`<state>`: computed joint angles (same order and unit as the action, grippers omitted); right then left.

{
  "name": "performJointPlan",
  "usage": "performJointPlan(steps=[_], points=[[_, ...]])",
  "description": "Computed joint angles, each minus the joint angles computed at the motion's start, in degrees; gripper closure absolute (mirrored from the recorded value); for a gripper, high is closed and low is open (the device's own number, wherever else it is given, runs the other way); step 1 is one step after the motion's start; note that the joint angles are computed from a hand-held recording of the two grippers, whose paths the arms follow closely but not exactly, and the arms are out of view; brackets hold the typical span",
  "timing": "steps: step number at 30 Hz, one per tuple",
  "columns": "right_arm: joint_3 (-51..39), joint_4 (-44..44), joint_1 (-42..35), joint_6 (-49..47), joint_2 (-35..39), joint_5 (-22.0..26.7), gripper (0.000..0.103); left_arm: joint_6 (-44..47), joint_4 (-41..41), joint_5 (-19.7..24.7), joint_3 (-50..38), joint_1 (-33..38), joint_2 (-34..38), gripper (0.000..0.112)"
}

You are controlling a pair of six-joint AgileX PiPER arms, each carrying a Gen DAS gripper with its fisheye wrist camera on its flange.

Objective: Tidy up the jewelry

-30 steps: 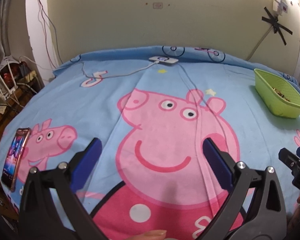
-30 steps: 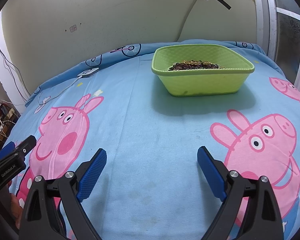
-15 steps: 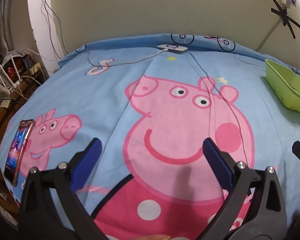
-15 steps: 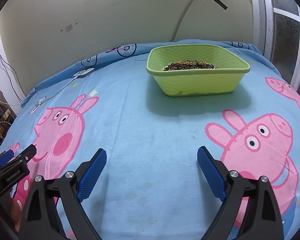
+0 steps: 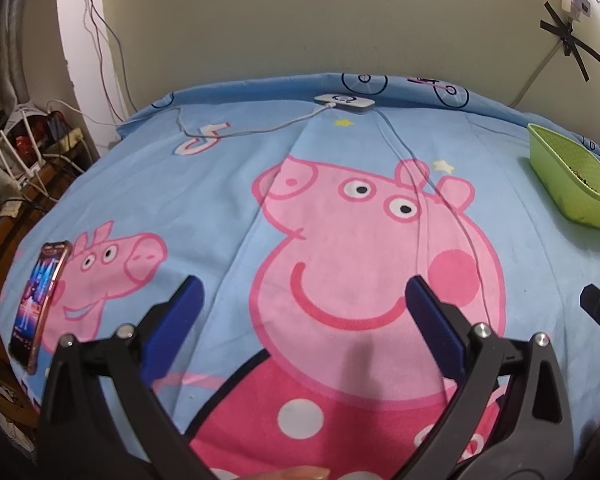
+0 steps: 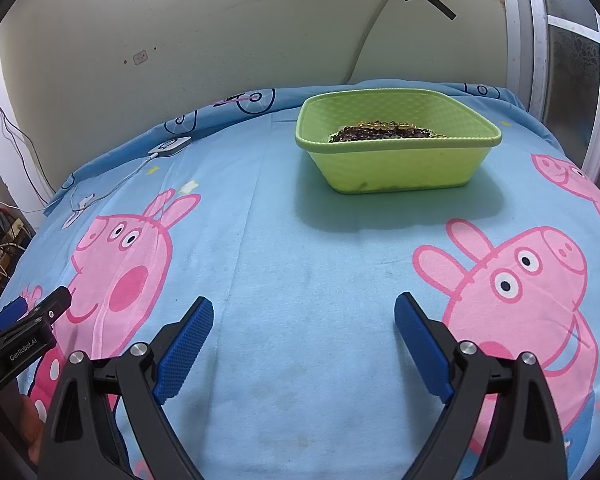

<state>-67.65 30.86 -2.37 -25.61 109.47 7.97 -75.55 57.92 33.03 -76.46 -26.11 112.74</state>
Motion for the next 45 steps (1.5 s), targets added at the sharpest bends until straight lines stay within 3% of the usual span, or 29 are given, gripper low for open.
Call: performJointPlan(steps=[45], points=[[-0.1, 4.4, -0.2, -4.4, 0.1, 0.7, 0.029, 1.1, -1.1, 0.5, -0.8, -0.7, 0.7, 0.016]])
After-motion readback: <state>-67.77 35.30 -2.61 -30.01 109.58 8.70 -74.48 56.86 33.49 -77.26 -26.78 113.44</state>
